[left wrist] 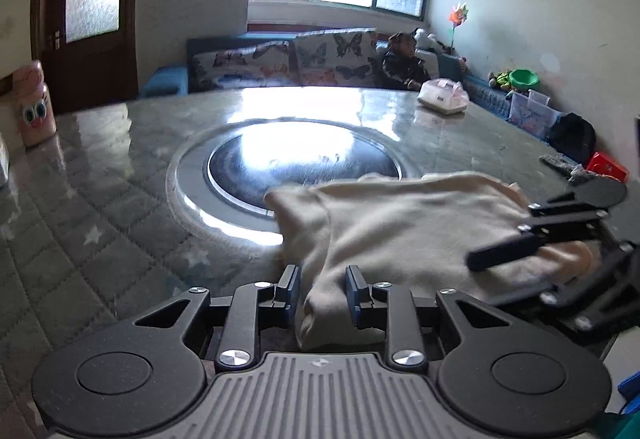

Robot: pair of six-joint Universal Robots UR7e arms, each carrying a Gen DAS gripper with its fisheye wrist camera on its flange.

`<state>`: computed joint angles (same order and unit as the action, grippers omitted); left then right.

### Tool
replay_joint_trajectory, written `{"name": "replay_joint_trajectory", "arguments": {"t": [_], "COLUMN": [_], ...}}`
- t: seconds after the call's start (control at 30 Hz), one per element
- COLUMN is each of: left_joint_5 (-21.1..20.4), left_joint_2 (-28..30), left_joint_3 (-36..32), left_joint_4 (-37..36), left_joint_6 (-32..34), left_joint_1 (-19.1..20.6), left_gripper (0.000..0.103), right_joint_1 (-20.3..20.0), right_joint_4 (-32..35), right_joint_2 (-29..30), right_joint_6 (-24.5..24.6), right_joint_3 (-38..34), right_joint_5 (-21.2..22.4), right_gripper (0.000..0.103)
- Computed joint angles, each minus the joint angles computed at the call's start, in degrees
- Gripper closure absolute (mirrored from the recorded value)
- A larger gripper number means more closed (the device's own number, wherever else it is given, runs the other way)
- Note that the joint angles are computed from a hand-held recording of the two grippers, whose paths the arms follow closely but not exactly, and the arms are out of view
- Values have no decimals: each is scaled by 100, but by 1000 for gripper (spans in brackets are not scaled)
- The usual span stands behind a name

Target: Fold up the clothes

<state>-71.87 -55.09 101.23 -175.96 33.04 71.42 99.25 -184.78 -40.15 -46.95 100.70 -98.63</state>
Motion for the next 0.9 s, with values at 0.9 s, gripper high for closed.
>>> {"name": "replay_joint_trajectory", "arguments": {"t": [0.9], "left_joint_5": [-373], "left_joint_2": [-289], "left_joint_3": [358], "left_joint_4": [647], "left_joint_6": [-292], "left_joint_1": [-136], "left_gripper": [73], "right_joint_1": [-362], "right_joint_4": [-747], "right_joint_2": [-1070], "right_joint_6": [778], "right_joint_3": [1300], "right_joint_5": [-714], "right_gripper": [55]}}
